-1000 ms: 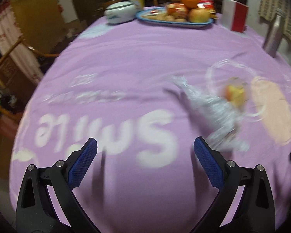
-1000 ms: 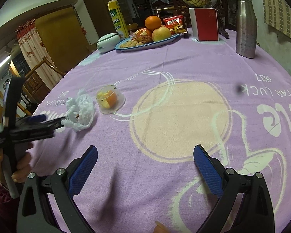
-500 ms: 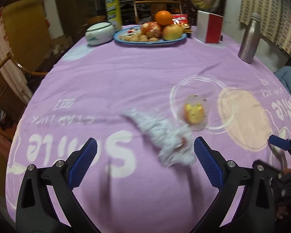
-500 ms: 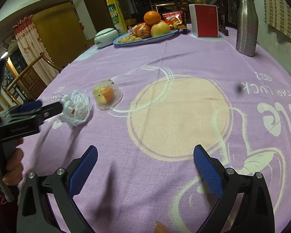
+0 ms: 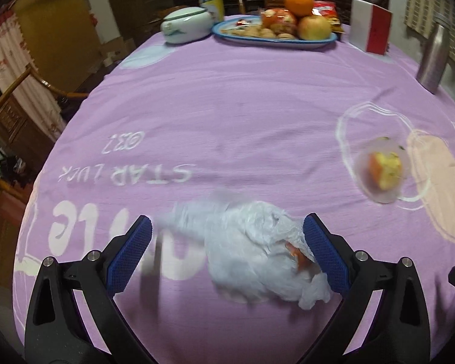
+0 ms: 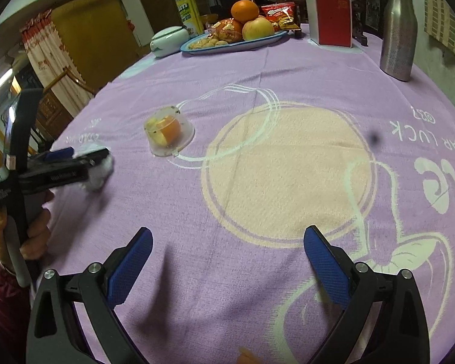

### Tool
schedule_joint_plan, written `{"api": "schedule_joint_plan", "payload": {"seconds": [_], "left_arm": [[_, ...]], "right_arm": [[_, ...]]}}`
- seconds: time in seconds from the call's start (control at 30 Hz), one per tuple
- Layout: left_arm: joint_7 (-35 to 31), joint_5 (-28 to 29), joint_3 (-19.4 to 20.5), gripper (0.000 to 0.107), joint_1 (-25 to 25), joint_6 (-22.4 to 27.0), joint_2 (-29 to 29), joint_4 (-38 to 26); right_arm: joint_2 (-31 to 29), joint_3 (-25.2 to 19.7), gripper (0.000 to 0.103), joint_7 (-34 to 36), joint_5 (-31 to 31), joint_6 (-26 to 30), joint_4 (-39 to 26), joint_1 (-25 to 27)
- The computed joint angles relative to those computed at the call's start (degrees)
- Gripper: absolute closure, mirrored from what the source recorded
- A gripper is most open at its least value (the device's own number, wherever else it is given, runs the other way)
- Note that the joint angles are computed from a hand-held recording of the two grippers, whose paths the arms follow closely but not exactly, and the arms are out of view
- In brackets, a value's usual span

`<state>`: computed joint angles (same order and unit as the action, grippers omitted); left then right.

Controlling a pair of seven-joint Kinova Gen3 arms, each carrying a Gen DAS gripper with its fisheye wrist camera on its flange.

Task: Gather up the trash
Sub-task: 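Lower the left tool onto the crumpled white plastic bag and close on it, then grasp the clear fruit cup with the right tool while the left tool holds the bag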

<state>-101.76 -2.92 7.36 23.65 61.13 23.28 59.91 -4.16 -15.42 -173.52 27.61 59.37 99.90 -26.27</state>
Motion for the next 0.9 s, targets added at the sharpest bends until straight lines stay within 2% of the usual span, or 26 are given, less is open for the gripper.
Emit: {"api": "schedule_joint_plan", "payload": {"seconds": [0.13,0.27,0.43,0.53,0.7,0.9], "left_arm": [[-0.88,5.00,1.11,0.011,-3.41,4.60,2.20,-3.71],[-2.60,7.91,1.62,0.011,-4.83,3.94,1.35,-2.42],[-9.36,8.93,2.89,0.011,-5.00,0.32,-1.85,2.60],[-11.94,7.61,2.89,0.011,-3.65,1.85,-1.22,1.97],[-12.04,7.22,2.27,0.011,-2.69,4.42,0.33,-0.19],[-12.05,7.24,1.95,0.011,-2.40,4.43,0.40,-0.28]], "right_arm": [[3.17,0.25,0.004,4.62,-0.74,5.19,-4.04,-0.98],[6.92,1.20,0.004,7.86,-0.44,11.56,-8.61,-3.44],[7.10,2.82,0.004,7.67,-0.62,12.04,-9.00,-4.94],[7.28,3.15,0.004,7.58,-0.62,12.27,-9.20,-5.30],[7.42,3.55,0.004,8.04,-0.78,12.13,-9.34,-5.44],[7.25,3.58,0.004,8.19,-0.88,11.91,-9.13,-5.40]]}}
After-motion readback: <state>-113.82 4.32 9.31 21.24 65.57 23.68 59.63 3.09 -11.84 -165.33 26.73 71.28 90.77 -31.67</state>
